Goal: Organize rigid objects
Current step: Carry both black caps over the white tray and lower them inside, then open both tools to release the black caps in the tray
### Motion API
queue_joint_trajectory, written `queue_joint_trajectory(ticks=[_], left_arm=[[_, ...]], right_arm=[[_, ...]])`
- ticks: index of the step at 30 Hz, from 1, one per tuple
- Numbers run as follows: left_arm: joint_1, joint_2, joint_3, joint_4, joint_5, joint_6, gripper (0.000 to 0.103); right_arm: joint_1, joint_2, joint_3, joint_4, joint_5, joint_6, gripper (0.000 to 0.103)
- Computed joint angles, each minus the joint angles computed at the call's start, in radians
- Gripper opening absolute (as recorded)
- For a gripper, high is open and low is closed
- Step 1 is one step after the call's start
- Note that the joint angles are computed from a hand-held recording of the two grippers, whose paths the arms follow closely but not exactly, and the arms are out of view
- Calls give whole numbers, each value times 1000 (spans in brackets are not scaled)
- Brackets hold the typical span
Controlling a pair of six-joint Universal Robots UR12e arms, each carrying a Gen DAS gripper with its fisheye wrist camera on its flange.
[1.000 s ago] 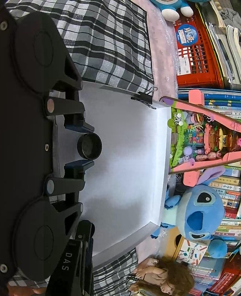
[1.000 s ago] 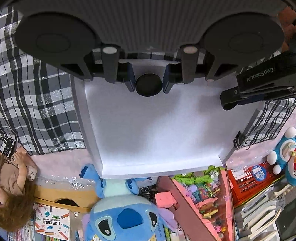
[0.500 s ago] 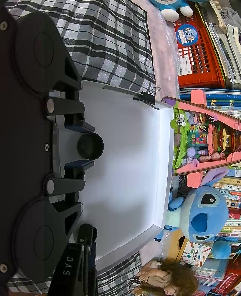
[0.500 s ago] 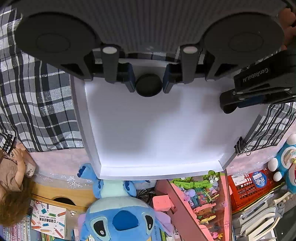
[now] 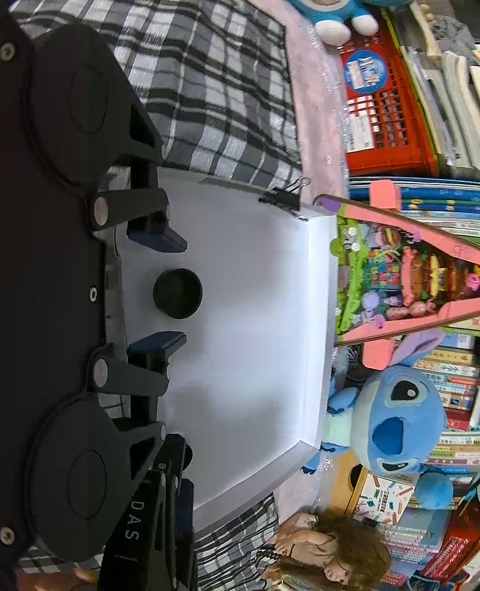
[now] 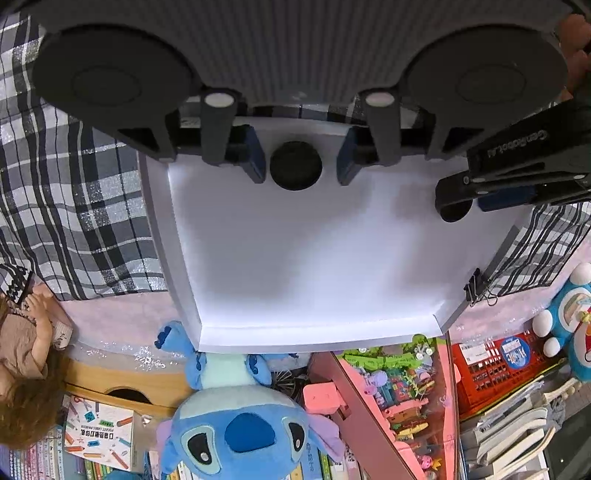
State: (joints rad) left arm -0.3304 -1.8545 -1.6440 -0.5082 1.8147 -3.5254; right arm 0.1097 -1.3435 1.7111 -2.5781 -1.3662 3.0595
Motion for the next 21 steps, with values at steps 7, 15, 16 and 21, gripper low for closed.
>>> queue_joint_trajectory(ticks=[7, 15, 16, 21], left_arm=[[-8, 38, -41, 58, 14, 19, 71], [-33, 88, -110, 154, 36, 64, 82], [-35, 94, -120, 166, 34, 64, 83], [-54, 119, -164, 217, 37, 72, 84]], right_arm=[[-10, -29, 39, -74, 25, -34, 79], [-39, -89, 115, -167, 80, -59, 87], [-42, -95, 123, -178, 86, -62, 88], [-51, -131, 170, -232, 112, -92, 91]])
